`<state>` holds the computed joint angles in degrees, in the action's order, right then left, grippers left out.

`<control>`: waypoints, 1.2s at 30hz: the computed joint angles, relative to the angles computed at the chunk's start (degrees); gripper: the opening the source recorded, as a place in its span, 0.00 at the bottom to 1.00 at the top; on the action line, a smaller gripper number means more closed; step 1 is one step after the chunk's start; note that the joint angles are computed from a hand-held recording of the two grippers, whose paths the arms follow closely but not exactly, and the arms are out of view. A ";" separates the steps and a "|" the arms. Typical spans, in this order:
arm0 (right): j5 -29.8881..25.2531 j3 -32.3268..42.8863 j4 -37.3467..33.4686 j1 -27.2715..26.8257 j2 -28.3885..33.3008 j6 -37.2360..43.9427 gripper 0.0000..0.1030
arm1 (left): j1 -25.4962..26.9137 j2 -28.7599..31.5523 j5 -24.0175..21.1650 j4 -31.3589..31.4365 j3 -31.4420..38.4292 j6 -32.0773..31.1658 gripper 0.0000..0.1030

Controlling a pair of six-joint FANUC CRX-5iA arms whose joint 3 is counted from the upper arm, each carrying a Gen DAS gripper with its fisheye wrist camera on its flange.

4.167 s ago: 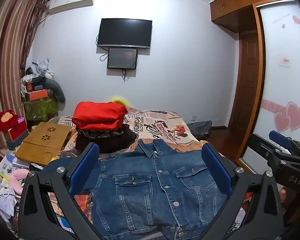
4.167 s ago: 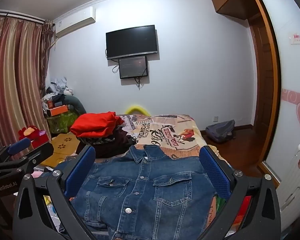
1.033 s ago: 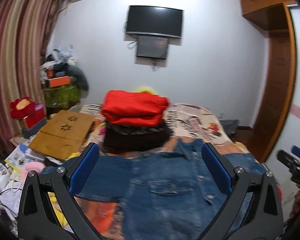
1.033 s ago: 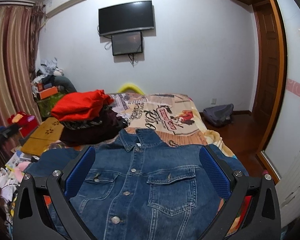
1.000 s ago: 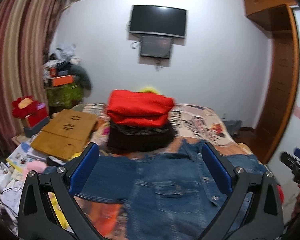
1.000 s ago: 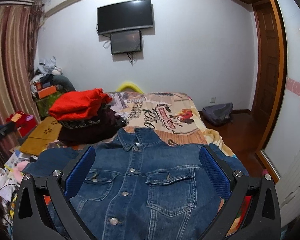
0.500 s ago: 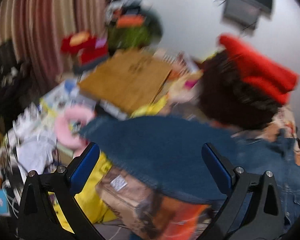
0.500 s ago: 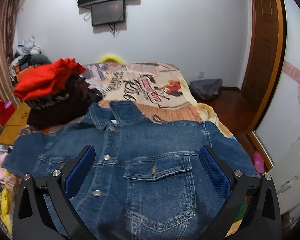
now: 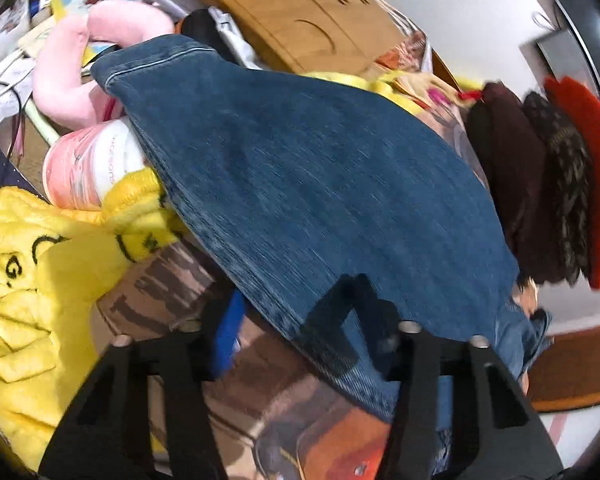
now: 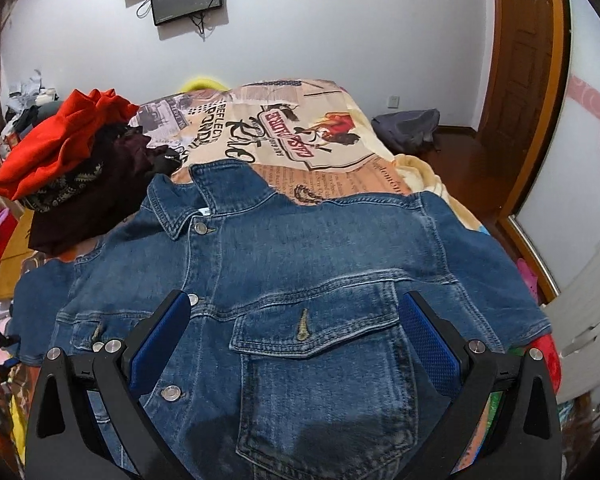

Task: Fold large clothes
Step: 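Grasp the denim jacket's sleeve with the left gripper and lift it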

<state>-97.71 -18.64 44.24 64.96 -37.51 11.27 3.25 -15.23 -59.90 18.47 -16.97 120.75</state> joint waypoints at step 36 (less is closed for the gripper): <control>-8.87 -4.06 5.41 12.45 -7.86 6.12 1.00 | -47.14 39.91 -17.98 -21.57 70.61 -16.43 0.04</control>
